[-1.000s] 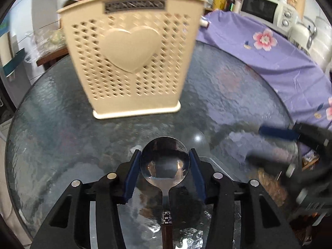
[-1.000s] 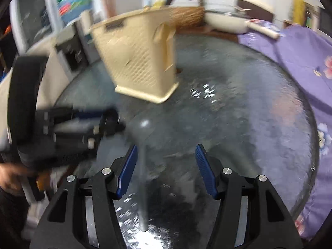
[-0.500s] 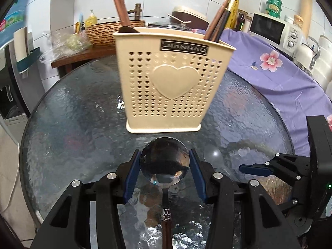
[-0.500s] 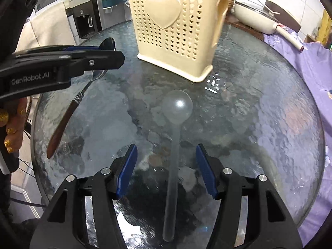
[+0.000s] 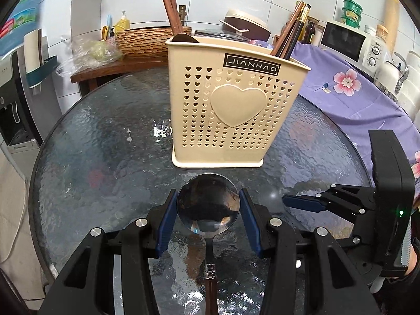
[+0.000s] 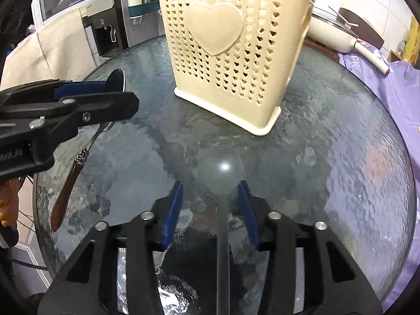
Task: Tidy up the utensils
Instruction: 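Grasp a silver spoon with the left tool while the right tool grasps a clear plastic spoon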
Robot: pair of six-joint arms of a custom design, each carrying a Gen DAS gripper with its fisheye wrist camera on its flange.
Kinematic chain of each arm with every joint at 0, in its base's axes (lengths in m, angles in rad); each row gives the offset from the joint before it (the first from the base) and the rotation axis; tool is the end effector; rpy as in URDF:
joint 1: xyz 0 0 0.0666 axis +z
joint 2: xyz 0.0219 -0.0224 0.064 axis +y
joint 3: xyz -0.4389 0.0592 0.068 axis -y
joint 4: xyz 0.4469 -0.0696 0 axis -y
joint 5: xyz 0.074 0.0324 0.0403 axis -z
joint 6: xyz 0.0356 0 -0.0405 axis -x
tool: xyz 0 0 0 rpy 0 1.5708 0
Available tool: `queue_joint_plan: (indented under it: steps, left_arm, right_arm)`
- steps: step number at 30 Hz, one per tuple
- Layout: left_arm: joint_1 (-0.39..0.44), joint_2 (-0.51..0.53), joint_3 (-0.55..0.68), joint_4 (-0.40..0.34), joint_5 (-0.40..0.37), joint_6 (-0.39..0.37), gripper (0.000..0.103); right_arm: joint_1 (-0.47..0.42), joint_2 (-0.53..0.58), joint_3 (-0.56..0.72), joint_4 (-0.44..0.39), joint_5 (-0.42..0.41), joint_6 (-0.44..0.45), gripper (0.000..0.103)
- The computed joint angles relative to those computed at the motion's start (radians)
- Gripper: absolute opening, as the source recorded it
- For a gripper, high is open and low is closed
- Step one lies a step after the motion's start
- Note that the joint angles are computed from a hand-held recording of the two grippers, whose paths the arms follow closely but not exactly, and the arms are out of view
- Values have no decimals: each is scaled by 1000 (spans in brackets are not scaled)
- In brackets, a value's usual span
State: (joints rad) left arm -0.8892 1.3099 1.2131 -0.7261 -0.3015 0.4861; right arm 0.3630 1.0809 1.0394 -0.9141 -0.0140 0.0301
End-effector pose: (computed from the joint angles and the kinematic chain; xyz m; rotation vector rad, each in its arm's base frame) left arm 0.3182 -0.3760 0.4497 0.3351 2.3441 -0.3113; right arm 0.3599 0.1368 0.4417 -0.5002 2.4831 0.1508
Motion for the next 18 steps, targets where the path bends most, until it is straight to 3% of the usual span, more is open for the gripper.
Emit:
queue_joint_plan:
  steps: [5, 9, 10, 11, 12, 14, 18]
  left_arm:
    - [1, -1, -1, -1, 0, 1, 46]
    - [5, -4, -5, 1, 7, -2, 46]
    - [4, -3, -6, 1, 7, -2, 46]
    - [4, -3, -6, 1, 6, -2, 46]
    - [4, -3, -7, 1, 5, -1, 46]
    - [3, -2, -6, 1, 5, -2, 46]
    - [5, 1, -5, 0, 5, -2, 46]
  right_arm:
    - [-4, 8, 6, -1, -4, 15, 19]
    - [-20, 5, 1, 7, -31, 26, 19]
    - [-23, 3, -1, 11, -40, 31, 20]
    - [-22, 0, -5, 11, -42, 33, 27]
    - [-22, -2, -7, 9, -36, 32, 42]
    - [-26, -9, -13, 17, -30, 26, 54]
    - [-36, -1, -8, 20, -40, 30, 54]
